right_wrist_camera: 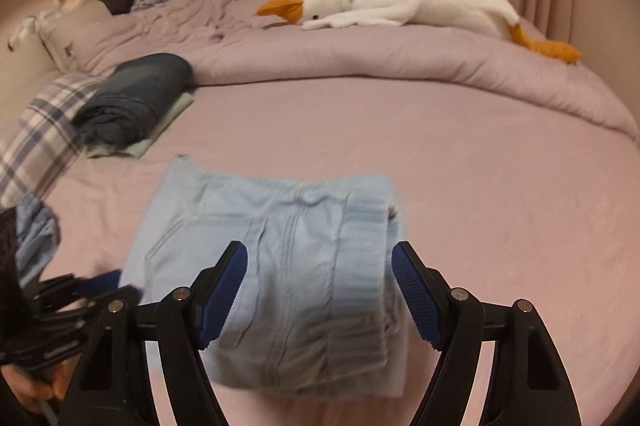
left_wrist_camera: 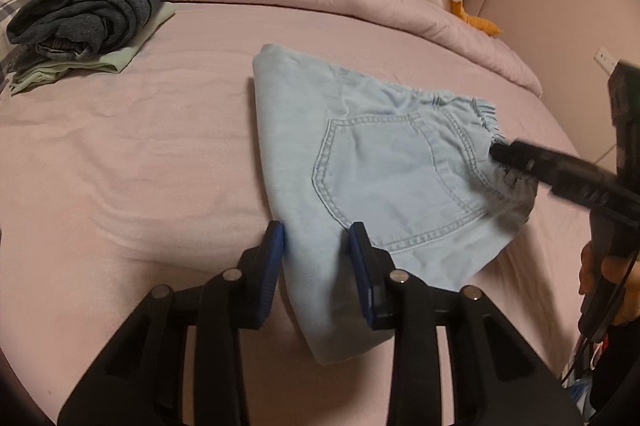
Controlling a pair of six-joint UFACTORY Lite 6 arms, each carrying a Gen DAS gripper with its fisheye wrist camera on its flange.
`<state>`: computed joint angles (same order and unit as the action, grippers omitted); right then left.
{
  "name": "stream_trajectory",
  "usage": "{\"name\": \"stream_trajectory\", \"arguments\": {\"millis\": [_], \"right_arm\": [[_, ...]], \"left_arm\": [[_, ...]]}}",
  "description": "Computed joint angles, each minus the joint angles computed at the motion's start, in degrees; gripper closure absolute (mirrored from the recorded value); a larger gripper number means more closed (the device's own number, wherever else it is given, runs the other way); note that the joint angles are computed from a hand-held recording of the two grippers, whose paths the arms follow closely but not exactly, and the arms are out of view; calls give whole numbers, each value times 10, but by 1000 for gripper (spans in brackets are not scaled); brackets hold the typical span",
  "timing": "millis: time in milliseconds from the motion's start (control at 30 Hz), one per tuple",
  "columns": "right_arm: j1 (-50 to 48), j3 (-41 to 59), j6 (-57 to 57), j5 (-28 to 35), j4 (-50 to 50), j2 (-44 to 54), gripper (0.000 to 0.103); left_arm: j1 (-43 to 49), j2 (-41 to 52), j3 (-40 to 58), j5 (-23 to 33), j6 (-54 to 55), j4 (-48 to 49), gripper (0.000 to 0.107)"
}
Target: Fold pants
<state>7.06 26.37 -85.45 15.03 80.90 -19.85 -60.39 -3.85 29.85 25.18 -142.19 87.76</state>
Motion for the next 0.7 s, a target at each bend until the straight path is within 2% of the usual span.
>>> {"name": "stream_trajectory", "arguments": {"millis": [67, 100, 133, 233, 300, 467, 567, 633, 700], "right_arm": [[0, 0, 2, -6, -14, 35, 40], [1, 3, -15, -18, -1, 62, 40], [1, 8, -24, -27, 4, 88, 40], [-38, 7, -129, 8, 102, 132, 40], [-46, 5, -106, 14, 81, 129, 40], [-94, -44, -13, 62, -5, 32, 39], [-82, -68, -50, 44, 35, -2, 34], [-48, -54, -85, 2, 73, 56, 33], [-70, -49, -137, 25, 128, 92, 32]], "left_arm": [[10, 21, 5, -10, -4, 12, 72], [13, 22, 4, -13, -8, 18, 72], [12, 23, 5, -10, -5, 14, 72], [-1, 23, 19, 7, 51, -47, 71], [-12, 7, 19, 19, 73, -84, 71], [-62, -17, 30, 79, 120, -161, 54], [-67, 5, 46, 94, 146, -188, 54], [-53, 33, 57, 82, 174, -211, 55], [-60, 33, 50, 79, 173, -225, 55]]}}
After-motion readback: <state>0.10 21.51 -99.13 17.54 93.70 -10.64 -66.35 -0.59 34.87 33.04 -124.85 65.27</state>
